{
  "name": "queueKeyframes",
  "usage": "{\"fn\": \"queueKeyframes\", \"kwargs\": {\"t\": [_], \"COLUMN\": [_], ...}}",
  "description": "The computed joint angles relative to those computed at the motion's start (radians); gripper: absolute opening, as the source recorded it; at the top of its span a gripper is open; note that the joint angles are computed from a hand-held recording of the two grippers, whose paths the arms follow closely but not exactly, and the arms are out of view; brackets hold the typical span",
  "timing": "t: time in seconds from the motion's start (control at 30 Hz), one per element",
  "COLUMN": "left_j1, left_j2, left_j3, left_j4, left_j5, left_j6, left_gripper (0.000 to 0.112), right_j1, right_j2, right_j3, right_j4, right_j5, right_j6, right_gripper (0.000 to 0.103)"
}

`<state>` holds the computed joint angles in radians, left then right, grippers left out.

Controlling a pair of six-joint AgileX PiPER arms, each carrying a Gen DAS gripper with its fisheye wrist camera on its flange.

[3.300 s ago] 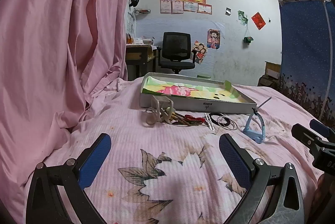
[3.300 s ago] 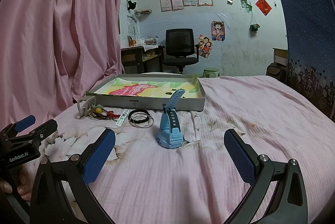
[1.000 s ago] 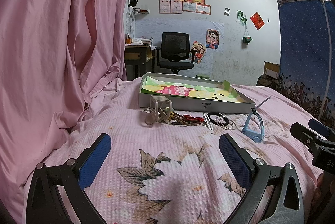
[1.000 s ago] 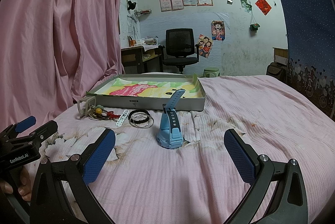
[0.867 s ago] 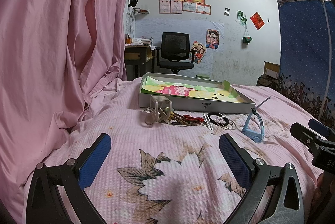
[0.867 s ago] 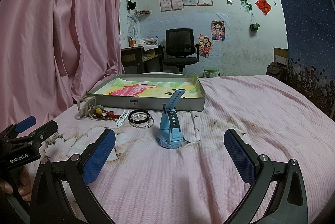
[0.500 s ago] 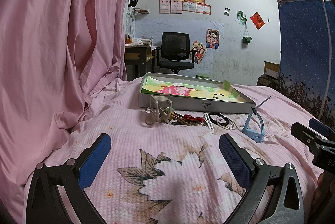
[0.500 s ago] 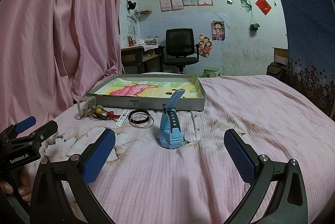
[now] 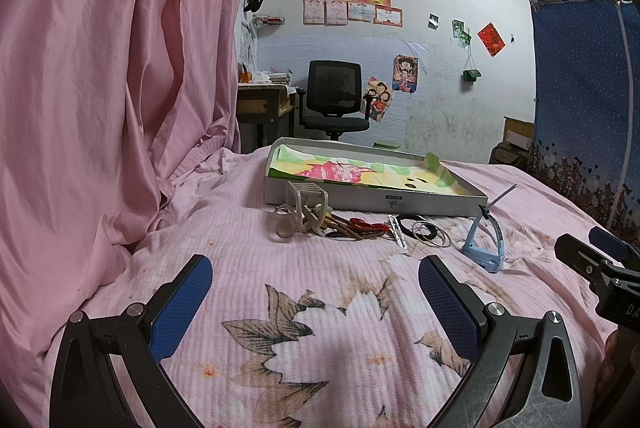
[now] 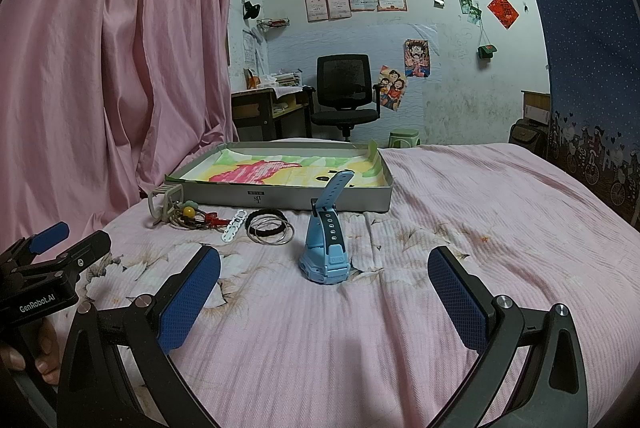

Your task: Organize jewelry

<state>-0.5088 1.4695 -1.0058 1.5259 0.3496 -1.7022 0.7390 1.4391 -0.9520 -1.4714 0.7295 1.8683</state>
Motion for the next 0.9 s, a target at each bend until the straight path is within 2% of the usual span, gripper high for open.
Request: {"fn": "queueKeyframes", "kwargs": {"t": [0.13, 0.23, 0.47, 0.73, 0.9], "left_j1": [0.009, 0.02, 0.074, 0.133, 0.162], "left_j2": [0.002, 0.019, 0.092, 0.211, 0.301], "left_j3": [-0.01, -0.046, -0.177, -0.343, -0.468], "left_j4": [-0.061, -0.159, -0.497, -0.808, -0.997], "left_j5": [-0.03, -0.05, -0.065, -0.033, 0.005], "left_j6": [0.055, 0.158, 0.518, 0.83, 1.032], "left_gripper": [0.103, 0.103, 0.103, 0.103, 0.103], "right_j1": [-0.008, -0.012, -0.084, -0.208, -0.269], "right_j2": [-0.005, -0.012, -0.001, 0.094, 0.18], "right_j3": [0.003, -0.002, -0.069, -0.215, -0.307], "right_j4": [-0.009, -0.02, 0.028, 0.22, 0.469], "right_j5": [-0.022, -0.023, -0.071, -0.194, -0.251], "right_j6": [0.003, -0.01, -0.119, -0.368, -0.623], "right_gripper": [0.102, 0.102, 0.102, 0.102, 0.102]}}
